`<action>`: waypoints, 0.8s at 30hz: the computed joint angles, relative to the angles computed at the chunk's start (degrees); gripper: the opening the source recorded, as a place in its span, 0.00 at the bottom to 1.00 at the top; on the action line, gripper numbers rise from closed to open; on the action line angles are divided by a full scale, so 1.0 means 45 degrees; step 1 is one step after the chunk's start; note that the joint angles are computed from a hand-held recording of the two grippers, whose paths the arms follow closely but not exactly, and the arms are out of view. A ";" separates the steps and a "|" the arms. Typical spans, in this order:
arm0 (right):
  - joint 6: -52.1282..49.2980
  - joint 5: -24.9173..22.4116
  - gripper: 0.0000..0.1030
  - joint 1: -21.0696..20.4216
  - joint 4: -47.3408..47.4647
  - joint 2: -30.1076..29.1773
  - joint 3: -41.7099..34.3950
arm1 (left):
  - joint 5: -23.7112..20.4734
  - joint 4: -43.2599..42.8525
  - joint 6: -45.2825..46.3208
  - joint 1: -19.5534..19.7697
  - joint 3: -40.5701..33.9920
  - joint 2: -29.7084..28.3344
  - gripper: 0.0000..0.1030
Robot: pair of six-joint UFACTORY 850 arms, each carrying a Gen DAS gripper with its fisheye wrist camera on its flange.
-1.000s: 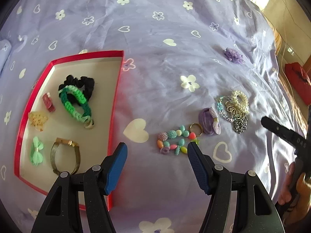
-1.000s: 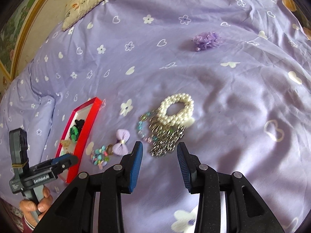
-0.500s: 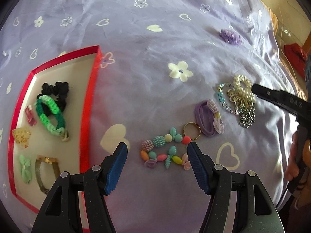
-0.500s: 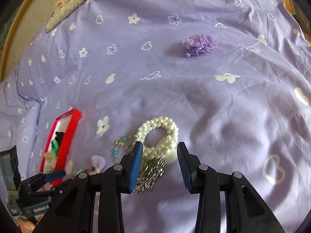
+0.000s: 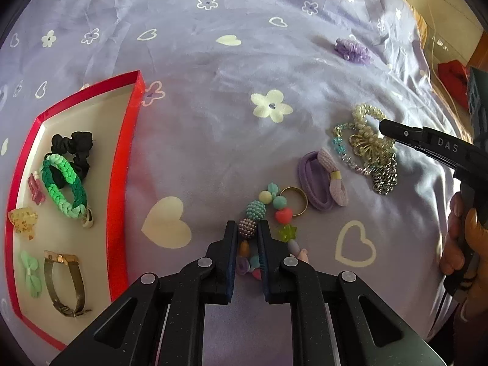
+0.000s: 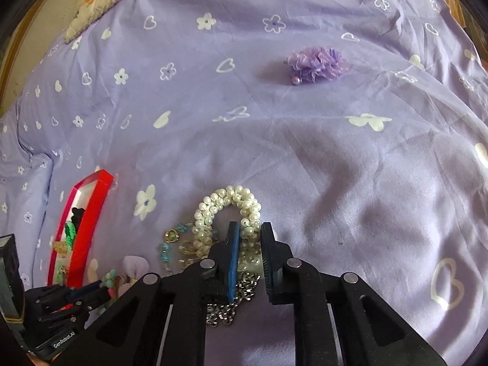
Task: Organize jewelry
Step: 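Grasp the pastel beaded bracelet with the left tool while the right tool grasps the pearl bracelet, then carry the beaded and pearl bracelets into the red box and open both tools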
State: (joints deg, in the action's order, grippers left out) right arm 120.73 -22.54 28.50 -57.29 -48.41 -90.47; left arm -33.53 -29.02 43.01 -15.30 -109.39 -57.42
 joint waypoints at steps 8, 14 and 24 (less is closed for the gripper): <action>0.2527 -0.0101 0.13 0.0322 -0.2666 0.0772 0.0493 | 0.0158 -0.1976 0.1601 0.0409 0.1106 0.0951 0.11; 0.3574 0.0072 0.13 0.0572 -0.3985 0.1030 0.0327 | 0.0199 -0.3363 0.2732 0.0849 0.2007 0.1753 0.11; 0.3025 0.0561 0.12 0.0985 -0.4062 0.0640 -0.0800 | 0.0385 -0.5129 0.4356 0.1598 0.3708 0.3230 0.11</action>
State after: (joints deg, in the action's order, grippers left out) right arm 134.34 -20.01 32.93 -75.57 -45.53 -94.07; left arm -31.80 -52.10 62.61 -8.10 -92.71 -42.88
